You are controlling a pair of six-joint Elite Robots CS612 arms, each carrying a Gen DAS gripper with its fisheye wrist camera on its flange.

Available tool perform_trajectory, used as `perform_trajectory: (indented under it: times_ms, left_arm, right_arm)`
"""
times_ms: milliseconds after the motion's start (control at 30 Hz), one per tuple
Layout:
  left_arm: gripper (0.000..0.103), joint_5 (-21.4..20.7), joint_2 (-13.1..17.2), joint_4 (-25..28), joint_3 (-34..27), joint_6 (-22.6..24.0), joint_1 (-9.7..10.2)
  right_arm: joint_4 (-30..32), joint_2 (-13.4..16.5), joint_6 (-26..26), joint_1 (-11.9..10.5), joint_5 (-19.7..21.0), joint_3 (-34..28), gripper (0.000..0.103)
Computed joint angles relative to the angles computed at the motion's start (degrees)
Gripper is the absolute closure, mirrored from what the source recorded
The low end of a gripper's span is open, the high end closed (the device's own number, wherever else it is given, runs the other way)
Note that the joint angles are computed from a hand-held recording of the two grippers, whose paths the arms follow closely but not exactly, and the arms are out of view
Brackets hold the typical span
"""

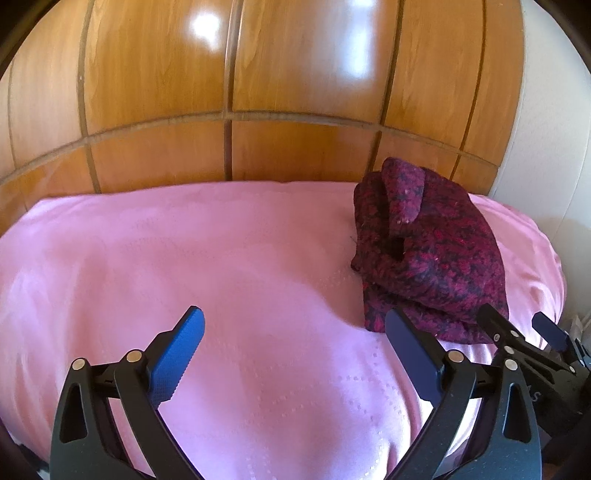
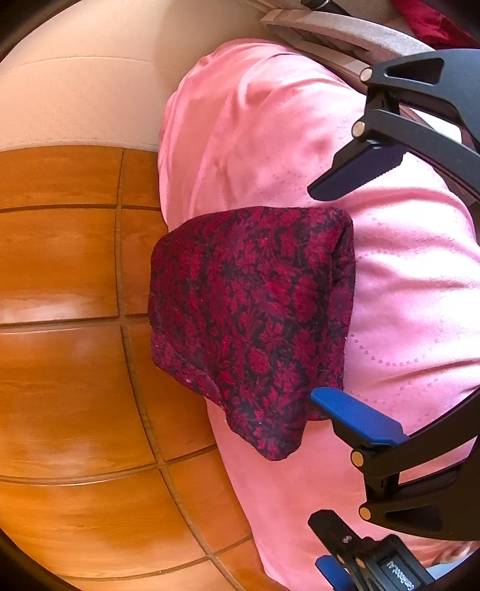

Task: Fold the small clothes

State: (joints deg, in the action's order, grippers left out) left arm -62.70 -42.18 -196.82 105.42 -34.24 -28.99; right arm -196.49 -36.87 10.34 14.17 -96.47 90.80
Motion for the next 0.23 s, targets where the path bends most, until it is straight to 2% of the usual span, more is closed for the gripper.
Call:
perform_trajectory:
  times_ms: [100,233]
  left_arm:
    - [0.005,-0.3,0.2,1.8,-0.3,-0.8,0.29]
    - [0.004,-0.8,1.1,1.7,-0.6,-1.9,0.77]
  right_arm:
    - [-0.3,0.0,0.3,-0.3,1.0,0.0,0.002]
    - [-1.3,-0.2,1.0,-1.1,2.9,0.0,0.002]
